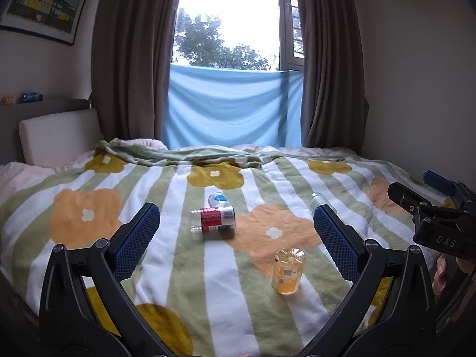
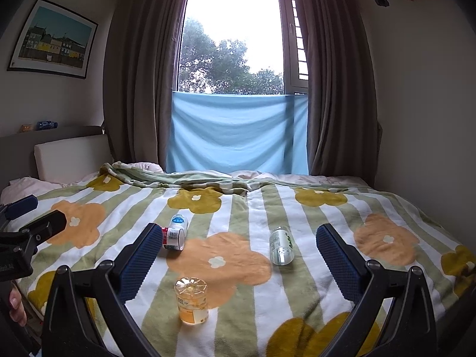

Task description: Flip cup upside down

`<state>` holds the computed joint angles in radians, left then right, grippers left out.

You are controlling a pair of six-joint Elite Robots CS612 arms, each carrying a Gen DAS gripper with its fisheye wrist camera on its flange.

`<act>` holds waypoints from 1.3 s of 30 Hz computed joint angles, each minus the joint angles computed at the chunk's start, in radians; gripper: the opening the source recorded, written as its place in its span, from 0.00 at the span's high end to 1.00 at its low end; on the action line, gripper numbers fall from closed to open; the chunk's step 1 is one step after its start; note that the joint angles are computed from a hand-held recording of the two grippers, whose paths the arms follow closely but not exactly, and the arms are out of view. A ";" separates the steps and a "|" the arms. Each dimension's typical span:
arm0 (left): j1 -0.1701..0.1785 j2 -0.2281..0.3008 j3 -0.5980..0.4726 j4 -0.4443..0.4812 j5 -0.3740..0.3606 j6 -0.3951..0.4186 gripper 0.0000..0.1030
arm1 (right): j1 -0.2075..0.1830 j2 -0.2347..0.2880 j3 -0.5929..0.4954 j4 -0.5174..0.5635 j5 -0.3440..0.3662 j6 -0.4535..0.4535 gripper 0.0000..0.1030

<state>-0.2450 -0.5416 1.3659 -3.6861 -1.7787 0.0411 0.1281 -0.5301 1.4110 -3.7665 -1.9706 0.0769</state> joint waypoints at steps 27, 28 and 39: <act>0.008 0.006 0.003 -0.030 -0.017 -0.016 0.00 | 0.002 0.001 -0.001 -0.001 -0.005 0.001 0.00; 0.007 0.006 0.002 -0.029 -0.017 -0.017 0.00 | 0.002 0.002 -0.002 0.000 -0.005 0.000 0.00; 0.008 0.006 0.000 -0.028 -0.012 -0.015 0.00 | 0.002 0.001 -0.001 -0.001 -0.005 0.001 0.00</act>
